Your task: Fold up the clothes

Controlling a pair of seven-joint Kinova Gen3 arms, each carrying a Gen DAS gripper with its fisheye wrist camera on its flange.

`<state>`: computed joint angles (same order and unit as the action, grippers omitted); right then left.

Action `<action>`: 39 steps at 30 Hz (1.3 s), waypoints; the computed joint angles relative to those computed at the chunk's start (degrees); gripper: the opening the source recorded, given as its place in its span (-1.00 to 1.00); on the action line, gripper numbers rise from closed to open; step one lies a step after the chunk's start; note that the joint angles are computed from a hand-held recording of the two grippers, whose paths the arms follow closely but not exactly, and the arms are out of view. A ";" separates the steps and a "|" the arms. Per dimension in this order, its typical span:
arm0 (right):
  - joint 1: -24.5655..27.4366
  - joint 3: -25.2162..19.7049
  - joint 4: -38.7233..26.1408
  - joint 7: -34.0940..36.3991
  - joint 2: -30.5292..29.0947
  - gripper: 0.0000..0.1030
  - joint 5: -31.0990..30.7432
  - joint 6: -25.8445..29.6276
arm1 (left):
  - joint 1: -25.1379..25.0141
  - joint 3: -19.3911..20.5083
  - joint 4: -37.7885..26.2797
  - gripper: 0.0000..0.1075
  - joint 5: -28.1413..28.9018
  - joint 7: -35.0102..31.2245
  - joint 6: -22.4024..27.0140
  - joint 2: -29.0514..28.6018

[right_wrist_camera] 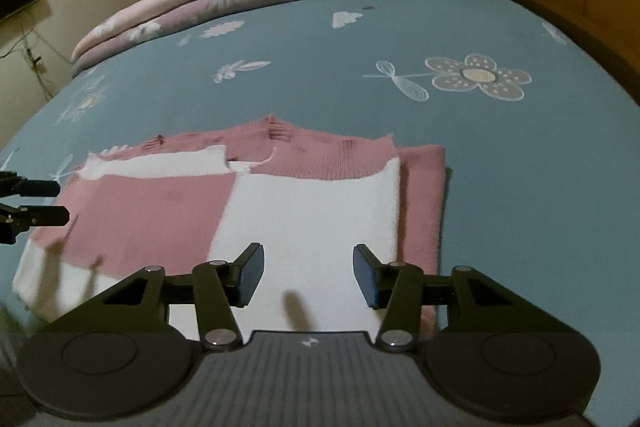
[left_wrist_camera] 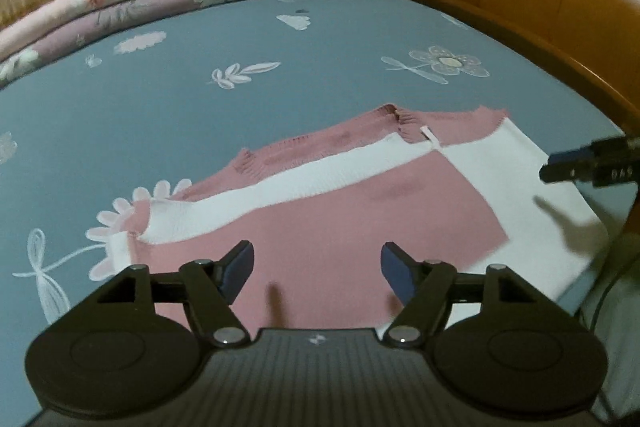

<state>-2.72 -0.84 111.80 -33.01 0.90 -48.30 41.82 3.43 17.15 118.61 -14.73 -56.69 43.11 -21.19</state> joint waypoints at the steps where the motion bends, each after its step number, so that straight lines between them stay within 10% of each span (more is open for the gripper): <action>1: -0.42 -0.34 0.09 -0.73 0.61 0.07 0.36 -1.26 | -0.47 0.18 0.42 0.33 -0.18 0.48 -0.70 0.71; 10: 2.38 -0.67 2.91 5.06 1.60 0.07 -9.01 -4.34 | -2.46 -1.96 4.52 0.52 -3.34 5.81 -7.27 4.83; 31: 4.30 -7.28 -3.80 3.65 10.33 0.07 -9.61 -10.16 | -2.20 3.42 3.53 0.49 -10.89 19.50 -6.35 5.43; 33: 4.21 -7.53 -3.76 4.23 10.26 -0.01 -9.02 -10.33 | -1.61 3.11 3.63 0.49 -11.04 19.76 -6.61 5.51; 35: 4.34 -7.76 -3.44 5.13 9.91 -0.79 -9.09 -10.74 | -1.18 2.80 3.69 0.49 -11.07 19.87 -6.76 5.55; 39: 5.64 -7.93 -1.89 9.69 8.28 -0.85 -13.32 -11.36 | -0.98 3.10 3.28 0.49 -11.77 20.93 -5.93 5.16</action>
<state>2.92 -8.78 109.91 -23.33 9.18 -61.62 30.46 2.45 20.25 121.90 -26.51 -35.76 37.18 -16.03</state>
